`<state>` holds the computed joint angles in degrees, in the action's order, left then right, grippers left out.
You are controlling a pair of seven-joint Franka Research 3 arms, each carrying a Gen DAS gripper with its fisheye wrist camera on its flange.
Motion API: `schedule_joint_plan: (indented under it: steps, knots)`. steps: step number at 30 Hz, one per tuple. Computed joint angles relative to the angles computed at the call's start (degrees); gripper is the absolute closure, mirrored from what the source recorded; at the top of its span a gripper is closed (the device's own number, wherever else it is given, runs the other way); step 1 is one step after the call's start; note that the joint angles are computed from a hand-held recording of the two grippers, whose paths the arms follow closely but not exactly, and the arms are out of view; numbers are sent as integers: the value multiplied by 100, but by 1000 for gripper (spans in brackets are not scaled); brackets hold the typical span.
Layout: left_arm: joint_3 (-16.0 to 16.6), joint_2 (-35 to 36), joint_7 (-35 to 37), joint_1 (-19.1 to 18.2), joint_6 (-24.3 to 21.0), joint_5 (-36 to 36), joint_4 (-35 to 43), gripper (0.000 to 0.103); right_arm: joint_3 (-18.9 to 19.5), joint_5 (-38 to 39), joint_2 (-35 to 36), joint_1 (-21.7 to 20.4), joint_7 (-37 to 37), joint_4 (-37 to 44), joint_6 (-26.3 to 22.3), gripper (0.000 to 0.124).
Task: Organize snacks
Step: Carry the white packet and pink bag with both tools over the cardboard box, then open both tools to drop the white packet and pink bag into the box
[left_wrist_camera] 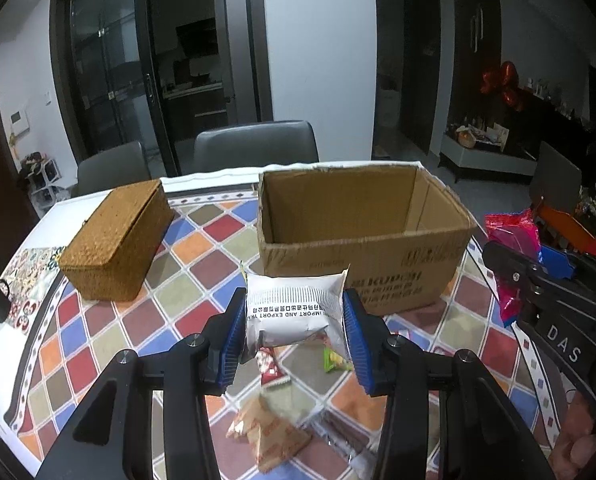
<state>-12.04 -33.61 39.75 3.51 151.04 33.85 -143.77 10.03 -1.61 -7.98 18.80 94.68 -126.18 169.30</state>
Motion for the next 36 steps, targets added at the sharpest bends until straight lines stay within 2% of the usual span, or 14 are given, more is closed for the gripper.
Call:
schedule_joint_plan:
  steps: [11, 18, 24, 29, 31, 36]
  knots:
    - [-69, 543, -216, 480, 461, 635, 540, 57, -76, -403, 493, -1, 286, 634, 167, 92]
    - [-62, 905, -454, 620, 690, 1033, 820, 57, -251, -1087, 847, 117, 815, 1034, 282, 92]
    - [-8, 1244, -599, 636, 891, 1244, 1056, 57, -387, -743, 1115, 276, 551, 1300, 304, 92]
    - [16, 1572, -816, 714, 1130, 1592, 1268, 57, -626, -1054, 1359, 461, 826, 1536, 348, 92]
    - [44, 1722, -889, 715, 1185, 1689, 1357, 57, -559, -706, 1462, 423, 533, 1643, 326, 92]
    - [165, 1960, -1011, 678, 1328, 1869, 1484, 56, -647, -488, 1724, 531, 289, 1898, 345, 92]
